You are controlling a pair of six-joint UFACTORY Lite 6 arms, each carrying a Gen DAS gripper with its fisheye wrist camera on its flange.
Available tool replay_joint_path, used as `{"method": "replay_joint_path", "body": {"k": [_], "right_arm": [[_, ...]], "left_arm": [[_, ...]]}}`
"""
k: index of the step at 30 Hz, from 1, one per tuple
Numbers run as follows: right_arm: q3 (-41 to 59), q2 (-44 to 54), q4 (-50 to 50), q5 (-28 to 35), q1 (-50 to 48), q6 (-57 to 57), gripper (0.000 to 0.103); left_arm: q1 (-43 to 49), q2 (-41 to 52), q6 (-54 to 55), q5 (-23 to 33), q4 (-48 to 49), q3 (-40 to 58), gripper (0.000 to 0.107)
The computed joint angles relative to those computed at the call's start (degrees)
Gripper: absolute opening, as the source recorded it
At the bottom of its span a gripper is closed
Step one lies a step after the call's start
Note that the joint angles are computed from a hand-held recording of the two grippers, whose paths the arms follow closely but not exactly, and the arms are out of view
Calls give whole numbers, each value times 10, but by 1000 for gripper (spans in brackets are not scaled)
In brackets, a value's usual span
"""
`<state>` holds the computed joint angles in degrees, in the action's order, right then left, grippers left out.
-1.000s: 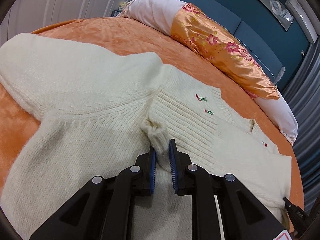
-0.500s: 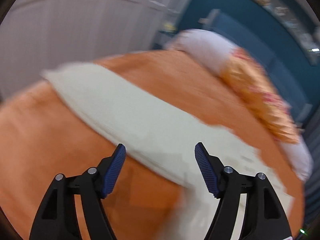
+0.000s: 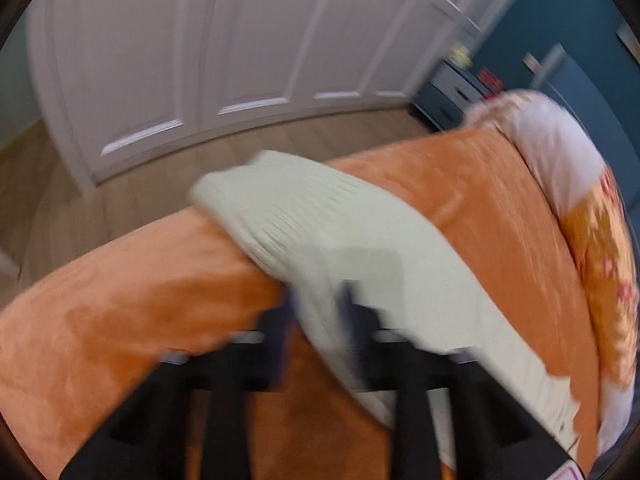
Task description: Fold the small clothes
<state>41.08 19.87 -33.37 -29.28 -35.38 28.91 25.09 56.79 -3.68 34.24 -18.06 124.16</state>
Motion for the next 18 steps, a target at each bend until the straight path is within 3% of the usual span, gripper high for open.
{"method": "replay_joint_path", "body": {"k": [5,11,16,18], "right_arm": [[4,4,-17,-5,-6,14,0],[13,11,-37,-9,-12,33,0],[20,18,-61,-15,-18,57,0],[23,22,-75,-20,-23,69,0]], "left_arm": [[-78,-165,50,-87,1,-152,8],[-316,-342,73,-125,5,-242,7],[-527,-308,-49,-138,84,-236,10],[-585,-262,-136,-140,147,-236,19]]}}
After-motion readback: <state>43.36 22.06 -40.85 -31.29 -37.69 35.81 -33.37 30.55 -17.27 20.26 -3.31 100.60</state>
